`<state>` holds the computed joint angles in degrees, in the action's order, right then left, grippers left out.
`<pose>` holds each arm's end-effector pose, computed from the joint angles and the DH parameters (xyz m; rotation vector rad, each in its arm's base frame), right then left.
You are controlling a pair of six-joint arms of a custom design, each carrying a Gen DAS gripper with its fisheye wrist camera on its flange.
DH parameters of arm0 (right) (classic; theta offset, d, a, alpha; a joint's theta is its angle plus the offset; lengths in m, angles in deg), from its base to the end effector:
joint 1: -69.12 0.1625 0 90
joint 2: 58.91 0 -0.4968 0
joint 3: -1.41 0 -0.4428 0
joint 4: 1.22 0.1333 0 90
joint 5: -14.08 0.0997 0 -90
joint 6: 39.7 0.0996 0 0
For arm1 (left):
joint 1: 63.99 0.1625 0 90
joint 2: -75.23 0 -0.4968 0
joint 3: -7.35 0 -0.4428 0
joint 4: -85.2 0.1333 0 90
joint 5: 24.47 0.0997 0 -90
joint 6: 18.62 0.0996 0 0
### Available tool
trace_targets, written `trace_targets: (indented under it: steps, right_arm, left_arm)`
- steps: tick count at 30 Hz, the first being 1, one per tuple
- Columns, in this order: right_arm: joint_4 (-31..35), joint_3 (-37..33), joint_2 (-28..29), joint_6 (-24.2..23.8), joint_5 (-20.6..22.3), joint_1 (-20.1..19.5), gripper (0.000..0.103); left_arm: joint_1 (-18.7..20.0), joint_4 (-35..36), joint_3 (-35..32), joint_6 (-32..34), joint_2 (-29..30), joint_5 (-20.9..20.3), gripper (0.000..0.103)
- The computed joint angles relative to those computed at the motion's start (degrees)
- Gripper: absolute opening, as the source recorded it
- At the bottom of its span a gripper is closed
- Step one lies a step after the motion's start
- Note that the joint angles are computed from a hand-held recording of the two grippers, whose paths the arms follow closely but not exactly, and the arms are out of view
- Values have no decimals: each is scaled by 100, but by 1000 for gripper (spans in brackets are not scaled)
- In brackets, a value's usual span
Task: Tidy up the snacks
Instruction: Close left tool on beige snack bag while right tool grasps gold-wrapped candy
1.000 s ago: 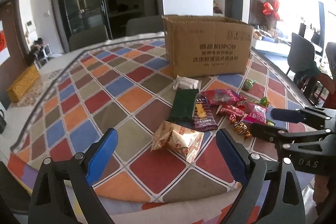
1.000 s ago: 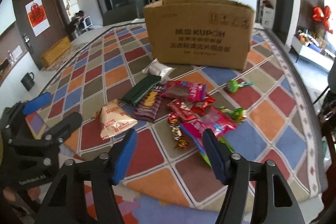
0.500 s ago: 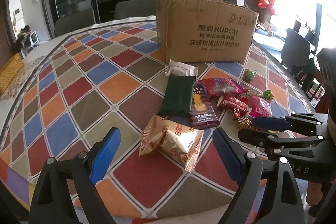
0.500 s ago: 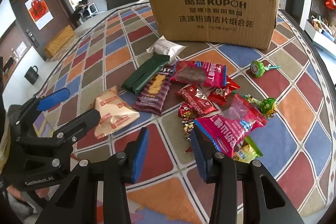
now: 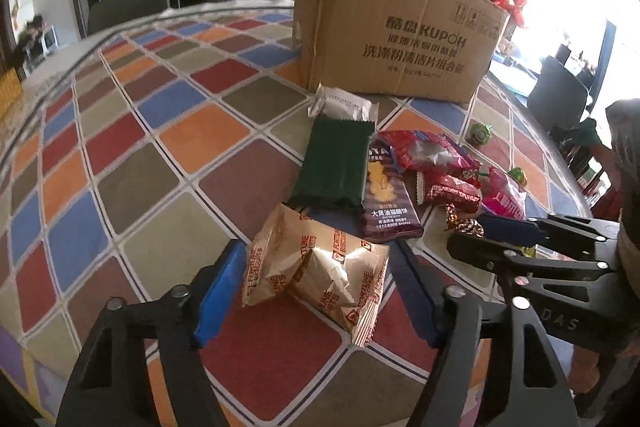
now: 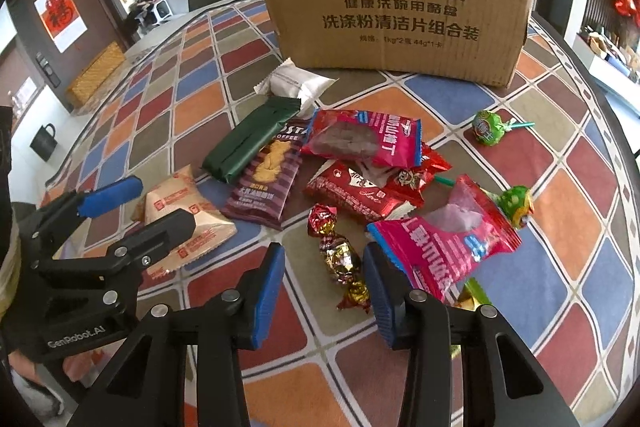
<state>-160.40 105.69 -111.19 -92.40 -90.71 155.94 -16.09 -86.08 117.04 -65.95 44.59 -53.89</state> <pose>0.0689 -0.7052 0.1440 1.1100 -2.5363 0.2011 -0.2477 -0.6024 -0.0641 -0.1276 2.2365 -0.9516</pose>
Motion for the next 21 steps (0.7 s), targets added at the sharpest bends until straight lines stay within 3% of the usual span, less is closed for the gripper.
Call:
trace_targets:
  steps: [7,13,21]
  right_arm:
    - [66,-77,117,-9,-60,35,25]
    - [103,-44,100,12,-1,27,21]
    - [113,84,-89,-47,258,-4,21]
  left_arm:
    - [48,-187,36,47,-11,-167,57]
    - [6,-492,64,230,47,-162,43]
    - [-138,-552,54,295,61,84,40]
